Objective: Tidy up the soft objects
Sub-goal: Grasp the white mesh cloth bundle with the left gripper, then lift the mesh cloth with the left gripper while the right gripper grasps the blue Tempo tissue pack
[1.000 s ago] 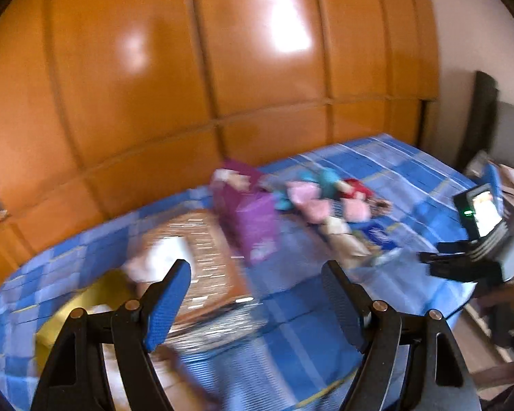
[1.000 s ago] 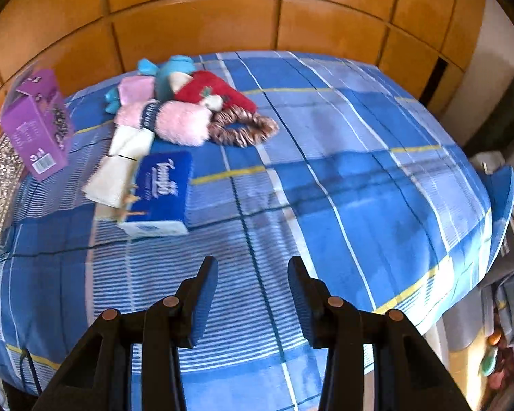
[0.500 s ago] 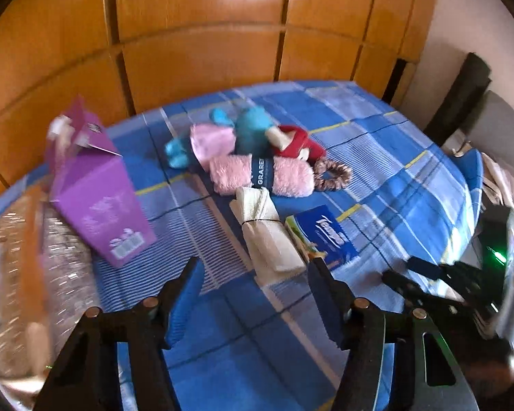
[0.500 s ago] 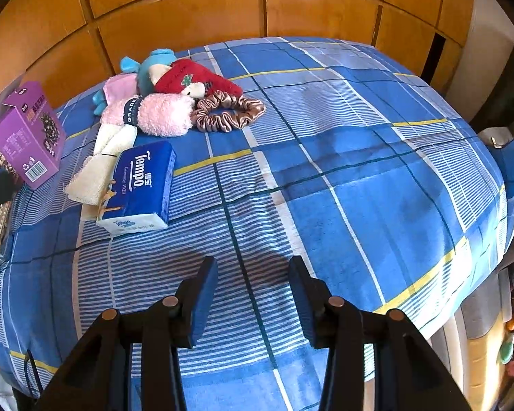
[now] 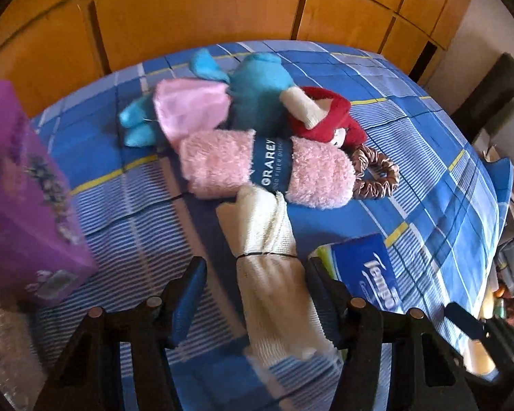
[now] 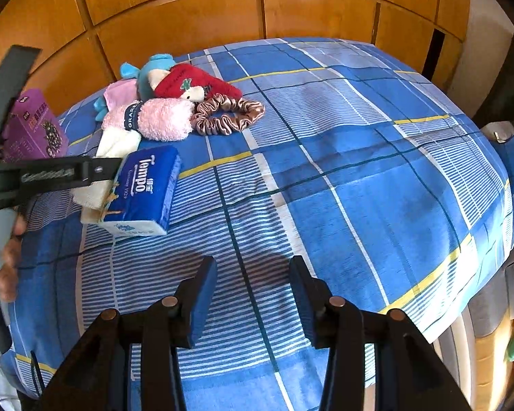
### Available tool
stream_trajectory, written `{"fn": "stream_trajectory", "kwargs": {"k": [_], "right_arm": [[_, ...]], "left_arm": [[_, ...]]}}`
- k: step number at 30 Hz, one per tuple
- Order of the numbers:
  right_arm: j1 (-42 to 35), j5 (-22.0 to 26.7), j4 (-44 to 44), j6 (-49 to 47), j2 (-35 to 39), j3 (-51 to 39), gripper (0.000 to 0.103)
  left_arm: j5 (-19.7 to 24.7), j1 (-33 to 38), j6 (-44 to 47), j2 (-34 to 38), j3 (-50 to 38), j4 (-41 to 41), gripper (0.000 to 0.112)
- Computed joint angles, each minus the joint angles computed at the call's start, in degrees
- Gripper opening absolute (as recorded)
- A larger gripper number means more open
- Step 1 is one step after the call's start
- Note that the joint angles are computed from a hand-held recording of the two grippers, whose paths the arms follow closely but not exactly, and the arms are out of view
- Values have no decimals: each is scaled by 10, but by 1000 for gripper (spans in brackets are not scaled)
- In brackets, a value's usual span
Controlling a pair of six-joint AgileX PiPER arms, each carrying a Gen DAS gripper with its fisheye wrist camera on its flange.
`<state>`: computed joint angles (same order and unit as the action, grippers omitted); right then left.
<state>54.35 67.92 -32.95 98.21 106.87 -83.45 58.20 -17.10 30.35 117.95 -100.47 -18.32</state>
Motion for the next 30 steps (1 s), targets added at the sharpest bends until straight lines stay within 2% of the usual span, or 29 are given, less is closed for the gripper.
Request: {"fn": "stream_trajectory", "kwargs": {"k": [1,2,3,6,10,13,17,18,19,20,22,26,29,30], "right_arm": [[1,1,-2,1,1,0,44],[1,0,-2,1,0,0,44],[2,0,-2,3,0,1,44],[2,0,-2,4,-1,0,44],[-7,-12,6,0,-8,3,44],[-26,-67,11,6,-28,22,44],[-43,-90,-2,-20,-21,-13,44],[-48,-91,-4,-35,-14,-32,53],[-54,-94,1,-54,-5,-49,73],[-63,-97,13,-82,8,-73,79],[-73,-89,30,-126,32,-114,82],[-91,-30,68,-209,99,-213,82],[-105,-8,101,-255,133,-249,82],[-108,-17,110,-261,133,-242,81]], "left_arm": [[-4,-2,4,1,2,-1,57],[-18,-2,17,-7,17,-8,46],[-14,2,38,-13,26,-26,32],[-9,14,57,-27,45,-44,28],[4,55,93,-49,80,-77,27],[-5,80,130,-72,118,-90,28],[-5,100,150,-89,143,-101,29],[-7,105,156,-91,149,-106,30],[-14,108,165,-95,157,-110,30],[-20,104,165,-95,159,-111,31],[-35,108,181,-105,177,-117,31],[-46,108,189,-108,185,-121,32],[-52,108,192,-110,190,-123,33],[-58,107,196,-112,195,-123,33]]}}
